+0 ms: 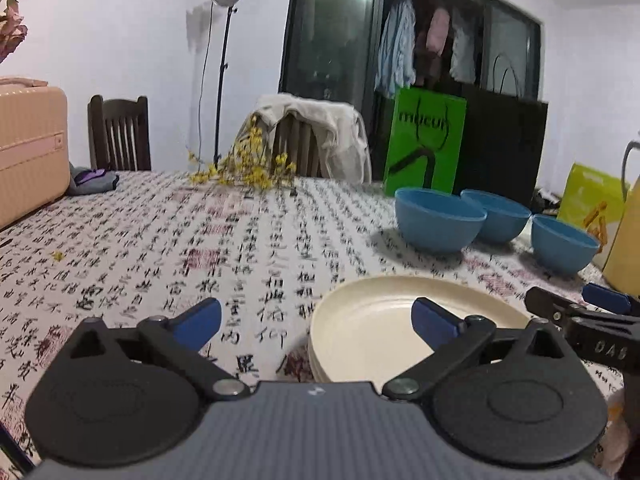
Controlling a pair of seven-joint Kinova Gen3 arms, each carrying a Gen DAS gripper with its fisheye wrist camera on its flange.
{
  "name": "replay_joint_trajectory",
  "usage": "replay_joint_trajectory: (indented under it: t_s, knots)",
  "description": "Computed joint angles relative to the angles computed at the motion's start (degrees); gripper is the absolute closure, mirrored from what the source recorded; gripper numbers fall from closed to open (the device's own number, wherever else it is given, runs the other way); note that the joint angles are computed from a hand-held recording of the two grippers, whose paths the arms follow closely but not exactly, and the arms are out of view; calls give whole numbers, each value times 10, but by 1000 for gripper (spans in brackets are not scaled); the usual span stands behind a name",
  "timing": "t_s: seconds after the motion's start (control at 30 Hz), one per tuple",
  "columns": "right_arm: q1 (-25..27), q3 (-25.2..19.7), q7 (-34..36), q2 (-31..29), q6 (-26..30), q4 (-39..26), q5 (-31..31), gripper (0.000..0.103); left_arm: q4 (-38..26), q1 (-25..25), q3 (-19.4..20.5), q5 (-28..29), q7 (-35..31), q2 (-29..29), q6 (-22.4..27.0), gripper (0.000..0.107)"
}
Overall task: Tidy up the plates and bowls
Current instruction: 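Open both grippers to release the plate onto the stack, then withdraw both grippers from the plate stack toward the blue bowls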
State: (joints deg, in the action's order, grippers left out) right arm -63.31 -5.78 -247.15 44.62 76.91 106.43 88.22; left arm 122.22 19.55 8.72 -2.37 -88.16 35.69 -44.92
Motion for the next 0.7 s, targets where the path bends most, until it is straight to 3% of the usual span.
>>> replay_joint_trajectory:
  t_s: [0.2, 0.4, 0.53, 0.7]
  knots:
    - [18, -2, -59, -6, -2, 31, -4, 0, -7, -14, -2, -4, 13, 12, -20, 4]
    - [42, -14, -148, -11, -20, 69, 30, 0, -32, -12, -14, 18, 9, 34, -15, 4]
    - [49, -22, -175, -9, -17, 73, 34, 0, -46, -45, 6, -23, 43, 43, 11, 4]
    - [53, -27, -179, -8, -16, 73, 35, 0, -37, -59, 10, -42, 71, 49, -14, 4]
